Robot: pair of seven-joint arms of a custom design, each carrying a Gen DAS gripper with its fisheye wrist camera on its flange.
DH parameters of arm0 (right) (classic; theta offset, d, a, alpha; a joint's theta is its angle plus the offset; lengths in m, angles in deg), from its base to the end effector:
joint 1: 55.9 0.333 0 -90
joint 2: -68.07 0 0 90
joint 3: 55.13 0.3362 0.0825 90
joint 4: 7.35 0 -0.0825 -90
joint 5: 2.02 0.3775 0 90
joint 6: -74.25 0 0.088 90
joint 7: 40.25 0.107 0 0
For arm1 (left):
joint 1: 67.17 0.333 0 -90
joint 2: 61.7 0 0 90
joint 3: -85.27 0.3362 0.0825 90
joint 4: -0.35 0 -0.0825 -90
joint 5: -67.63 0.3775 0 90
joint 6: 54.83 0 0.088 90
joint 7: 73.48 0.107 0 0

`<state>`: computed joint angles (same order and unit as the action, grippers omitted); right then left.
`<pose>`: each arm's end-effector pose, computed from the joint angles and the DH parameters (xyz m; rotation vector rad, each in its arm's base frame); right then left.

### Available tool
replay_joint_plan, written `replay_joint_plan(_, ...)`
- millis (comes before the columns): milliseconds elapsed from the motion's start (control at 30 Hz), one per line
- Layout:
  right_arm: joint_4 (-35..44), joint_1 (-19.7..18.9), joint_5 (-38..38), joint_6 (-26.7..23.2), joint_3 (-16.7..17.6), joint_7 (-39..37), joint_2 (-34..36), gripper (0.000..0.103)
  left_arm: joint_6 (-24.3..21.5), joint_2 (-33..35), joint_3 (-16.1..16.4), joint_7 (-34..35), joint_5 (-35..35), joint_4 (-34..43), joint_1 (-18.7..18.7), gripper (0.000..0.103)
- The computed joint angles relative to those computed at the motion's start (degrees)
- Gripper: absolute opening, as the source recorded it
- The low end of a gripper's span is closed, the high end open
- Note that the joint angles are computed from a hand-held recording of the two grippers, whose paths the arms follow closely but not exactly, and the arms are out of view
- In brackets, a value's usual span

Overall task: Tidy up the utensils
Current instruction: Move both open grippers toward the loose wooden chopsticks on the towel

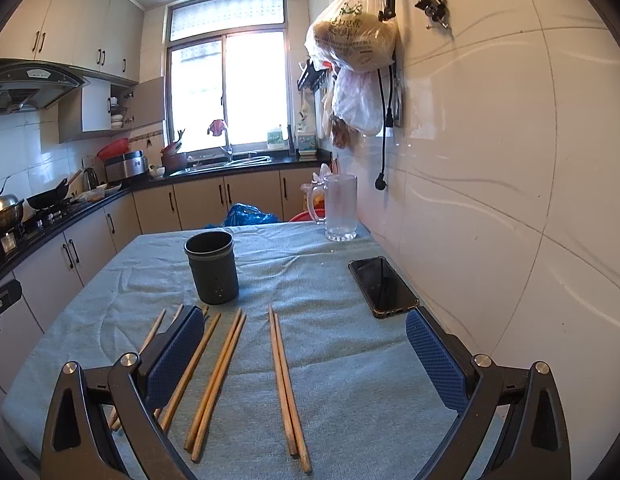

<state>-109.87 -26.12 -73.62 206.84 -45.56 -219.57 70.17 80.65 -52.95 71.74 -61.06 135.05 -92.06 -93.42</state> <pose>0.4859 0.3725 0.6102 -1.3523 1.6797 -1.0644 0.5164 -0.3991 0.6314 -1.5373 1.4756 -0.9005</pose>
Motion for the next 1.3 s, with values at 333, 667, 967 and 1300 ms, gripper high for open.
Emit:
replay_joint_plan(333, -0.97, 1.0, -2.29, -1.9, 0.94, 0.75, -1.15, 0.102, 1.66, -1.49, -0.74, -2.05, 1.62, -1.92, 0.08, 0.103)
replay_joint_plan(667, -2.14, 1.73, -6.2, -9.53, 2.72, 2.98, -2.34, 0.103, 5.69, 0.23, -1.13, 1.61, -2.39, -1.16, -0.13, 0.103)
replay_joint_plan(967, -3.99, 0.54, -1.99, -8.29, 1.94, 1.93, -3.51, 0.103, 10.47, 4.17, -0.76, 9.23, -11.32, 1.1, -0.75, 0.103)
replay_joint_plan(1300, -5.27, -1.23, 2.08, -6.34, 1.21, 0.7, -3.39, 0.103, 10.11, 9.3, 0.03, 17.62, -18.85, 6.05, -2.77, 0.103)
